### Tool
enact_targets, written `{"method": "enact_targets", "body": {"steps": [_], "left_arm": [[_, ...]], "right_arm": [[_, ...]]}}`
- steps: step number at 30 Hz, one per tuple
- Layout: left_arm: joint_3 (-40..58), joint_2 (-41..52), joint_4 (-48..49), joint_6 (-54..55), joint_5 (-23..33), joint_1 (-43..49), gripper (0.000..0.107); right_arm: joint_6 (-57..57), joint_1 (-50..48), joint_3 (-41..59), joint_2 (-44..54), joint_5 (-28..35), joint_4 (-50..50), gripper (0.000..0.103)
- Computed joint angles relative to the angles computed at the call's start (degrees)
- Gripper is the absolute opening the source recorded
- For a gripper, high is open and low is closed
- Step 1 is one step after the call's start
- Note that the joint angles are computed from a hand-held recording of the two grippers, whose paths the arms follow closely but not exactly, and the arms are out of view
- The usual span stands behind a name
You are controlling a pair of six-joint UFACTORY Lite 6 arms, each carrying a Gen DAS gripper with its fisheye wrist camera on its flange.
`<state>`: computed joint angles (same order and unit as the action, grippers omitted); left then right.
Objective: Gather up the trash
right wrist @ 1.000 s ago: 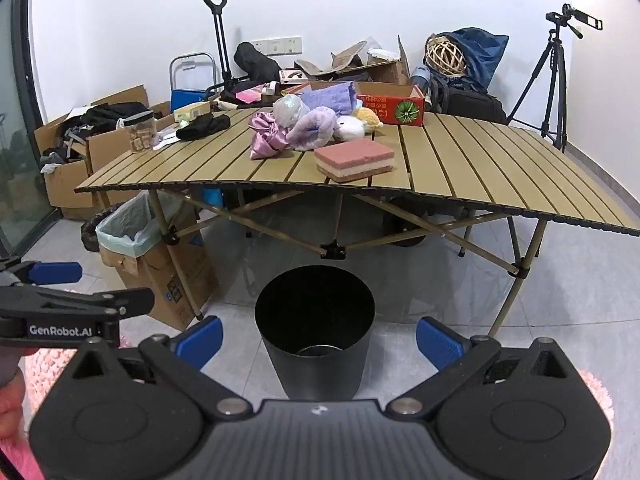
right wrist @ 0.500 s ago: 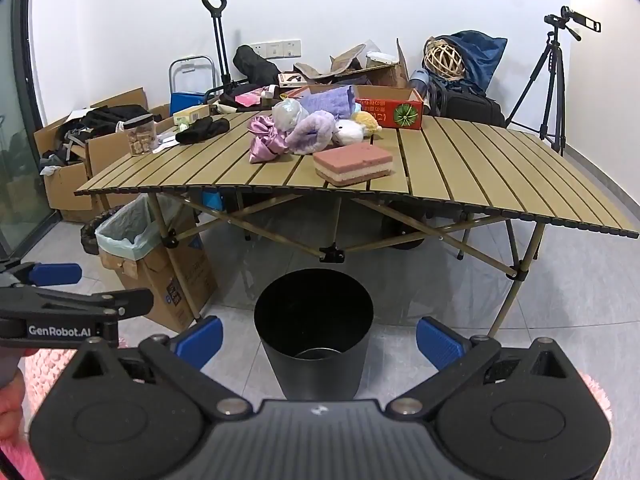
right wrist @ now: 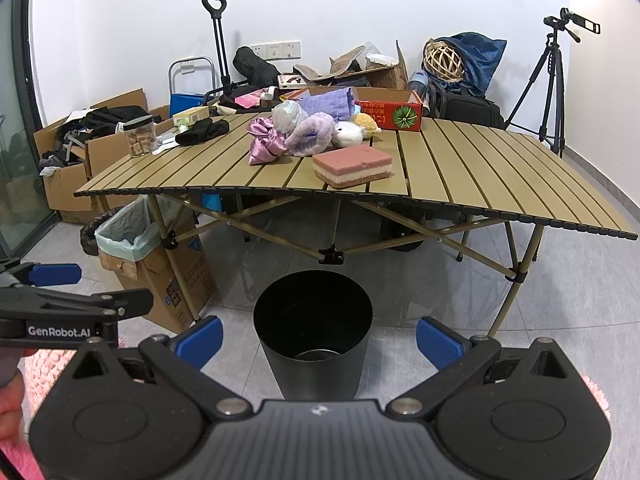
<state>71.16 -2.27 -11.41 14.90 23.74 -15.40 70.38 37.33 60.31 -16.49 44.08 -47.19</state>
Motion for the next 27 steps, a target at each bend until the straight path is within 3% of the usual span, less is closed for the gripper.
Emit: {"method": "enact_targets", "body": {"steps": [27], "left_arm": [[-0.45, -0.25, -0.42, 0.42, -0.44, 0.05, 0.103]], "right_arm": [[0.51, 0.26, -0.15, -0.05, 0.11, -0.53, 0.103]]}}
